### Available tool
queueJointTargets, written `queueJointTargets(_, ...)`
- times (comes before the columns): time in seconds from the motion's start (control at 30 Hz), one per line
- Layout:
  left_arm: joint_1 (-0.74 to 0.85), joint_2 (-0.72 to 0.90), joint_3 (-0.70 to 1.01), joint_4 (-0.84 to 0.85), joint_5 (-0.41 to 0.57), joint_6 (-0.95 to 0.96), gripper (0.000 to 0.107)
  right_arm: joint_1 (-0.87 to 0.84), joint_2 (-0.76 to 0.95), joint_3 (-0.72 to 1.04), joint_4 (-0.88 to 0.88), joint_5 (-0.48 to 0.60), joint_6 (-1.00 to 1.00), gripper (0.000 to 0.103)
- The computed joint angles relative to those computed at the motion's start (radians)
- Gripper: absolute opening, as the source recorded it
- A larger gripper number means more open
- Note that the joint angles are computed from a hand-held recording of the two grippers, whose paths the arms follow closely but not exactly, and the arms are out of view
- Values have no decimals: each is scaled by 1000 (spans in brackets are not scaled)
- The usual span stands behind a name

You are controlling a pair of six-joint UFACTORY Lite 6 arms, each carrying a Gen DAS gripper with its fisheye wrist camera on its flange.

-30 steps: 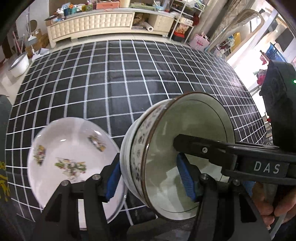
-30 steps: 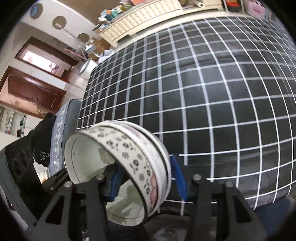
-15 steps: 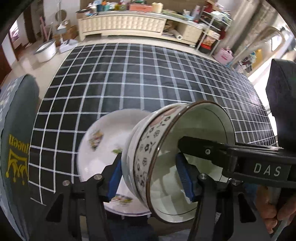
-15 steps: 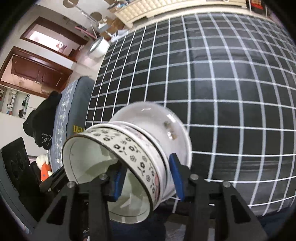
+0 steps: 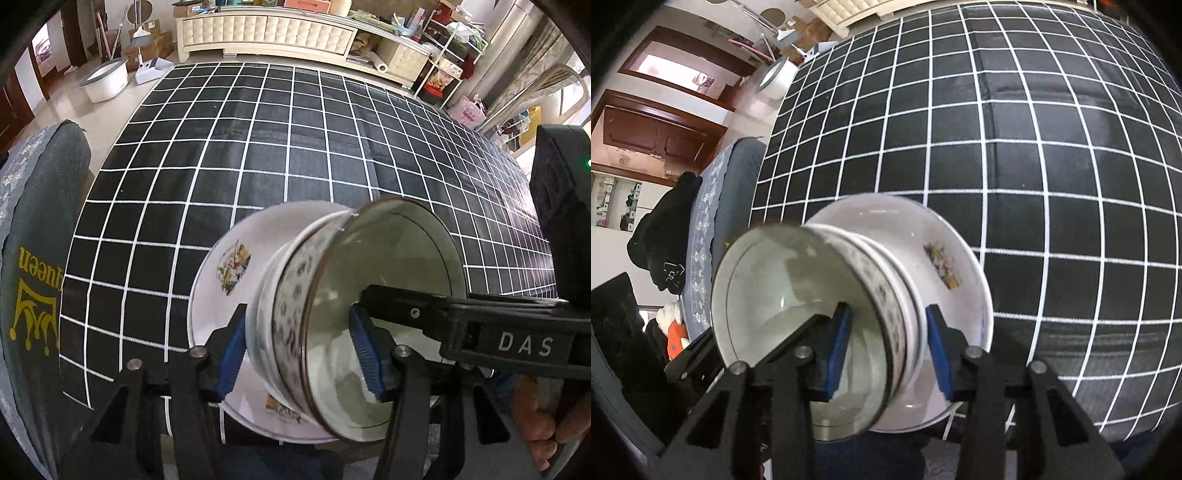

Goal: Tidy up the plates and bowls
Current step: 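Lower the bowl stack onto the center of the plate stack with both grippers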

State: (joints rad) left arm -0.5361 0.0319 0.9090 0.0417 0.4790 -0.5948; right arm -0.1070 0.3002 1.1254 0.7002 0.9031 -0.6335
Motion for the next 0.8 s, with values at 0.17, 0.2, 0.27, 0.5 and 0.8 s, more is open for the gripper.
queueJointTargets(0.17, 29, 25, 13, -48, -29, 68, 51, -7, -1, 9, -1, 3, -21, 45)
queueJointTargets(0.2, 38, 26, 9, -69, -37, 90, 51, -5, -6, 7, 3, -7, -32, 45)
queueJointTargets(0.27, 61, 21, -7, -125, -56, 141, 51, 9, -30, -4, -12, -47, -36, 45)
queueJointTargets(0.5, 39, -56, -26, 49, -22, -5, 51, 37, -133, -69, -16, -99, -66, 45)
queueJointTargets(0.8, -33, -188, -58, 253, 87, -251, 51, -49, -347, -184, -70, -97, -62, 49)
